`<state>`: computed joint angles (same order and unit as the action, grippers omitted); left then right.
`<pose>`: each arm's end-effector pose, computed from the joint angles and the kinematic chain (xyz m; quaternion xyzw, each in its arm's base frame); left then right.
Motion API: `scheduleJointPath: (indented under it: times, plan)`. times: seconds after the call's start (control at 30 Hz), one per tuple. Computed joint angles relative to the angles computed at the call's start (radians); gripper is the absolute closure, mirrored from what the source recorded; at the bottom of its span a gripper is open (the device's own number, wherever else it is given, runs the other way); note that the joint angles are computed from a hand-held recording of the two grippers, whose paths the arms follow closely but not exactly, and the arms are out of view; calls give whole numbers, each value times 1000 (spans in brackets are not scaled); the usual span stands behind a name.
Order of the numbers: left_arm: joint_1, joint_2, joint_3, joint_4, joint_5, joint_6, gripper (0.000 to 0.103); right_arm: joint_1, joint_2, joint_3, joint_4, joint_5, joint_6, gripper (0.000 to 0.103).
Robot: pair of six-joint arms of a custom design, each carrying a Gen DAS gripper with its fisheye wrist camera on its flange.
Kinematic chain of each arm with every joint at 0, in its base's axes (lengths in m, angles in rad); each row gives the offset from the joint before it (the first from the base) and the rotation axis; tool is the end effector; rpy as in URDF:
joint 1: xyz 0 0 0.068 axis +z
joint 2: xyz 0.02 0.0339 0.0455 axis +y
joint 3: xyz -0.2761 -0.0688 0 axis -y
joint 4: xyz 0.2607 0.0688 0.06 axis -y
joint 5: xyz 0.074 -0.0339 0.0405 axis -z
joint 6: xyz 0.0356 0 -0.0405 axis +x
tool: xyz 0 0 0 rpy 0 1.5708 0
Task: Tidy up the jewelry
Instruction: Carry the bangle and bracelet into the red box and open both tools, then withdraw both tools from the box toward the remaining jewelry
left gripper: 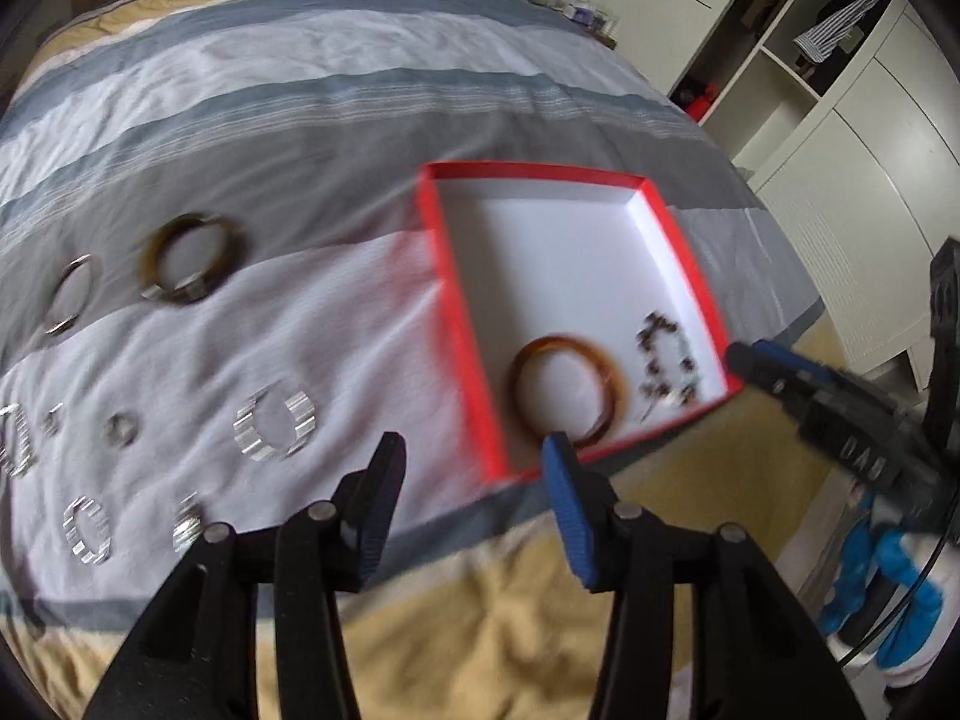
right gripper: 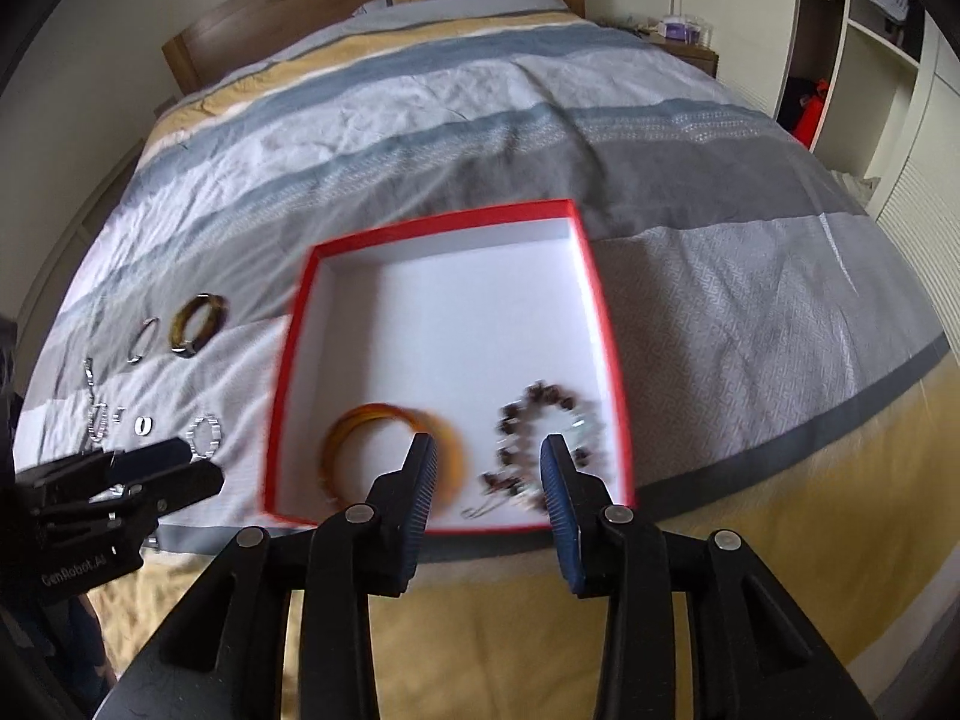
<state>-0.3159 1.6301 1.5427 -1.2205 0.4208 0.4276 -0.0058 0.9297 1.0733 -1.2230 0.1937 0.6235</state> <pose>0.3082 -0.1160 0.3233 0.3777 0.8933 -0.1996 0.1395 0.1557 -0.0078 0.3354 0.3211 0.9107 -0.0158 0.2591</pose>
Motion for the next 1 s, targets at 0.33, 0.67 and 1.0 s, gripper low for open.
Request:
scheduleJointPath:
  times: [0.33, 0.67, 1.0]
  plan:
    - [386, 49, 71, -103, -66, 288, 50, 469, 165, 129, -60, 168, 412, 64]
    - [605, 194, 252, -154, -69, 390, 42, 676, 370, 243, -36, 188, 579, 61]
    - [716, 293, 367, -191, -72, 439, 40, 770, 549, 352, 14, 150, 608, 50]
